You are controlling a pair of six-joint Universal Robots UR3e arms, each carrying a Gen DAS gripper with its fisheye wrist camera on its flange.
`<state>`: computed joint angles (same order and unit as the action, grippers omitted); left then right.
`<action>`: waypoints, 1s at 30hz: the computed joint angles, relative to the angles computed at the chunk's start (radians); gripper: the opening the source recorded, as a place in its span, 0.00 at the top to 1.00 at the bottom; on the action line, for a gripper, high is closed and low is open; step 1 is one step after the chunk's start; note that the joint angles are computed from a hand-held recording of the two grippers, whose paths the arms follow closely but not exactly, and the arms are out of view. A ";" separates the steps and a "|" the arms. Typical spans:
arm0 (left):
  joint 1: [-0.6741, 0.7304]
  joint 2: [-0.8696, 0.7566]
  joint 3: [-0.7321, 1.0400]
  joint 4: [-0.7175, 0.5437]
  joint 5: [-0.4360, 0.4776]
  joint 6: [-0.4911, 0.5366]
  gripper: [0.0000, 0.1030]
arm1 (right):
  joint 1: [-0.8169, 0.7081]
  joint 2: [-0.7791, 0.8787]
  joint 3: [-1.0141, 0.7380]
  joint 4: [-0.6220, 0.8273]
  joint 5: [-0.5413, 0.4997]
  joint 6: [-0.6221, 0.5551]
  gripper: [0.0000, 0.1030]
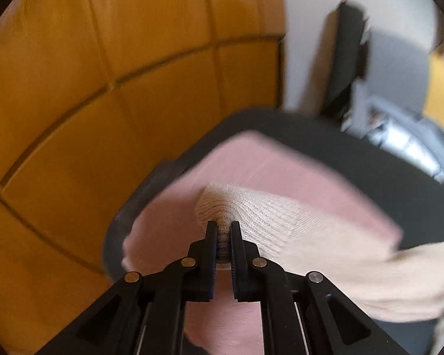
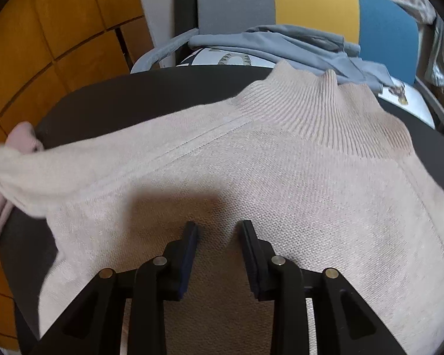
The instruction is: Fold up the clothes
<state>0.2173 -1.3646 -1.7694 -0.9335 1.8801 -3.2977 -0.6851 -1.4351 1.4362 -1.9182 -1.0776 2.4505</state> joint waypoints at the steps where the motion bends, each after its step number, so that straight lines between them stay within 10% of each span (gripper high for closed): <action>1: -0.002 -0.021 -0.018 0.016 0.017 -0.010 0.92 | 0.002 0.004 -0.007 0.003 0.001 0.010 0.69; 7: -0.127 -0.067 0.004 0.032 0.119 -0.031 0.82 | -0.036 0.042 -0.137 0.157 0.065 -0.013 0.68; 9: -0.152 -0.012 0.009 0.014 0.092 -0.017 0.55 | -0.145 0.000 -0.164 0.292 0.191 -0.052 0.68; 12: -0.295 0.082 -0.022 0.062 0.184 -0.054 0.22 | -0.389 -0.135 -0.167 0.571 0.348 -0.284 0.68; 17: -0.673 0.062 -0.027 0.079 0.435 -0.219 0.07 | -0.800 -0.278 -0.208 0.900 0.324 -0.683 0.59; 25: -0.966 -0.168 -0.029 0.146 0.045 -0.363 0.06 | -1.181 -0.167 -0.260 0.993 0.144 -0.859 0.56; 30: -1.067 -0.316 0.050 0.142 -0.051 -0.400 0.06 | -1.234 -0.101 -0.256 1.025 0.076 -0.915 0.55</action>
<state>-0.8493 -1.6810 -1.7194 -0.7918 1.8295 -3.6979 -1.9191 -1.5366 1.1806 -0.8936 -1.0017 1.5351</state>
